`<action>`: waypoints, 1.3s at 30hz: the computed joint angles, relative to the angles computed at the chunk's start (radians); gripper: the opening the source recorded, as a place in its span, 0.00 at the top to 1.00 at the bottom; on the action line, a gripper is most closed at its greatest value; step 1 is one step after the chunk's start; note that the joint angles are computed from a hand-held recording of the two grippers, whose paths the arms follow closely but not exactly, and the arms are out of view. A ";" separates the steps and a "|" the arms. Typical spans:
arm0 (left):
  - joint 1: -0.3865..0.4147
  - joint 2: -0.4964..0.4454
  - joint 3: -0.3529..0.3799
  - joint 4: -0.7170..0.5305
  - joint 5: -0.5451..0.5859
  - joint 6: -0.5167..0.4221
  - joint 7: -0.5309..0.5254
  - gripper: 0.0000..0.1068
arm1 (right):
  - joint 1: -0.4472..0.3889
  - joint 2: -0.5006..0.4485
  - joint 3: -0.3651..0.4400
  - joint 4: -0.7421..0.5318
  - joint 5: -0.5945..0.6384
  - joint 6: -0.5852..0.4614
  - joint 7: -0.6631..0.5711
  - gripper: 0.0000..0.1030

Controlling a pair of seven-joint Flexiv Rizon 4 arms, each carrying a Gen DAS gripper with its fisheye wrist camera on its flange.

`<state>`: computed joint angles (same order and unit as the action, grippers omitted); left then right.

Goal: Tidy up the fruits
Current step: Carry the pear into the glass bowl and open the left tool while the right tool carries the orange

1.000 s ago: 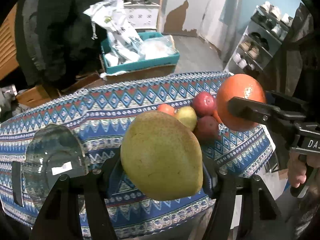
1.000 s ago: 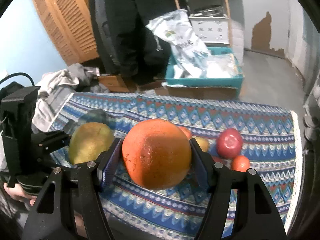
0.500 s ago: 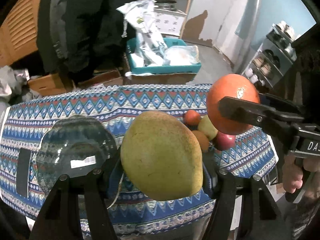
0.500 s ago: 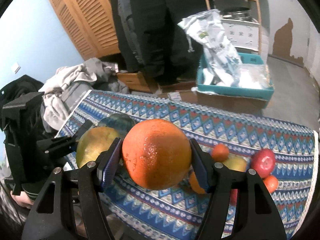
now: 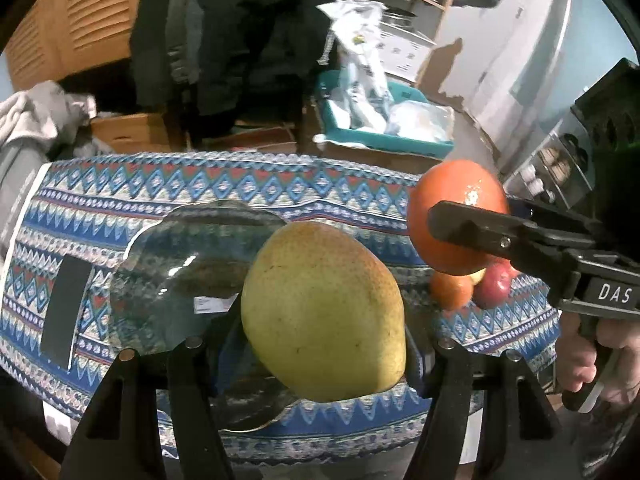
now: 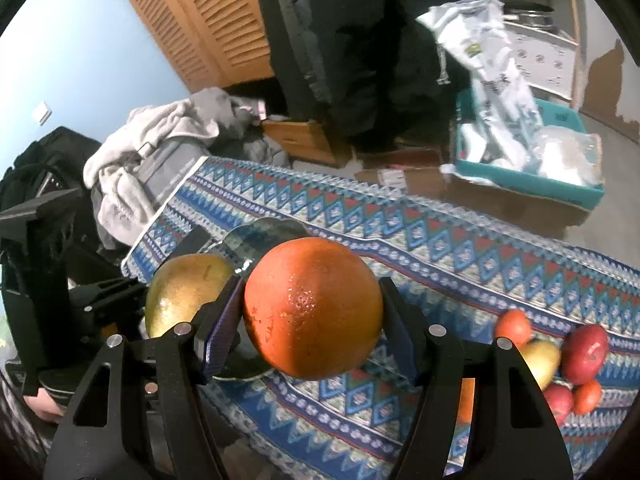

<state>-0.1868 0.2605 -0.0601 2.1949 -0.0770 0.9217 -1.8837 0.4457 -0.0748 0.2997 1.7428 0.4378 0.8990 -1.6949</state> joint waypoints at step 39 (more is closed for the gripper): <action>0.077 -0.086 0.071 0.169 -0.137 -0.132 -0.002 0.37 | 0.091 -0.220 0.063 -0.085 -0.162 -0.120 0.138 0.35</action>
<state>-0.1103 0.1746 0.0108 2.3640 -0.2137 0.7901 -1.8860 0.5369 -0.2949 0.3625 1.6582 0.2759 0.7788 -1.5567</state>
